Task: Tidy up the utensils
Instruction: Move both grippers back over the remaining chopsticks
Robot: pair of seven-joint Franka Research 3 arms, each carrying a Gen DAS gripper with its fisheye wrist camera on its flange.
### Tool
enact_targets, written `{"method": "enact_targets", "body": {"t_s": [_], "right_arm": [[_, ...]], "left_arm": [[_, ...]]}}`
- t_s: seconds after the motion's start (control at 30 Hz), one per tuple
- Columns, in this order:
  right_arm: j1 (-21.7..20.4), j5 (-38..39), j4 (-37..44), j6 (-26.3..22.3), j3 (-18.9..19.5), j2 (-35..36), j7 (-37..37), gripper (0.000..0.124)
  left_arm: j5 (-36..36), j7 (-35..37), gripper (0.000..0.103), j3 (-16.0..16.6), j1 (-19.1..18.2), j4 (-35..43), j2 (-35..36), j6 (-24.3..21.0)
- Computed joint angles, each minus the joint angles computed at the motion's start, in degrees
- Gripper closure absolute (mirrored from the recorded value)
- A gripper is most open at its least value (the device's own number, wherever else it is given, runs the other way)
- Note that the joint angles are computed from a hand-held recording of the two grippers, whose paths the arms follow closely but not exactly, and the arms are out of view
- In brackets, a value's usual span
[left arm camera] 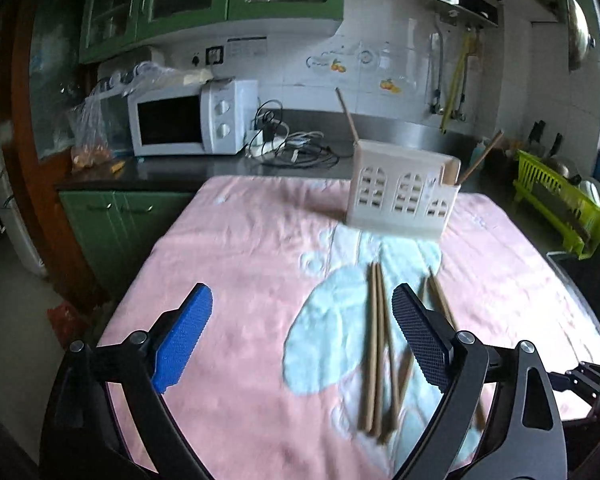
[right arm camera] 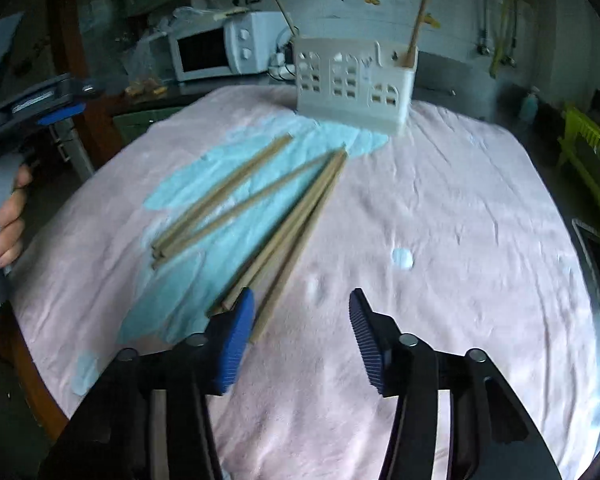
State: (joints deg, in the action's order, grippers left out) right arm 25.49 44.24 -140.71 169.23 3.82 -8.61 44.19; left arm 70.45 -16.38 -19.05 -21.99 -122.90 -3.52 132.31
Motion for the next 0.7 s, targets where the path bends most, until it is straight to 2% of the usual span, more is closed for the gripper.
{"method": "enact_targets", "body": {"t_s": [0.17,0.37,0.5,0.67,0.7], "right_arm": [[0.2,1.3,0.9,-0.2,0.7,1.9,2.0,0.093],[-0.9,-2.5,2.5,-0.2,2.0,4.4,6.7,0.103],[-1.3,-4.0,2.9,-0.4,2.3,5.1,8.1,0.106],[-1.6,-7.6,2.6,1.3,2.8,5.4,10.3,0.112],[-1.6,-7.6,2.7,1.3,2.7,5.6,10.3,0.112]], "left_arm": [[-1.9,-2.2,0.013,0.2,0.3,-3.4,-0.9,3.9],[-3.9,-1.0,0.014,0.7,0.7,-4.3,1.1,8.6],[-6.0,3.2,0.026,1.3,0.4,-2.5,4.3,11.0],[-6.4,5.2,0.038,2.3,-0.4,-0.8,7.1,13.4],[-6.6,5.7,0.043,2.5,-0.5,-0.4,7.7,14.0]]}}
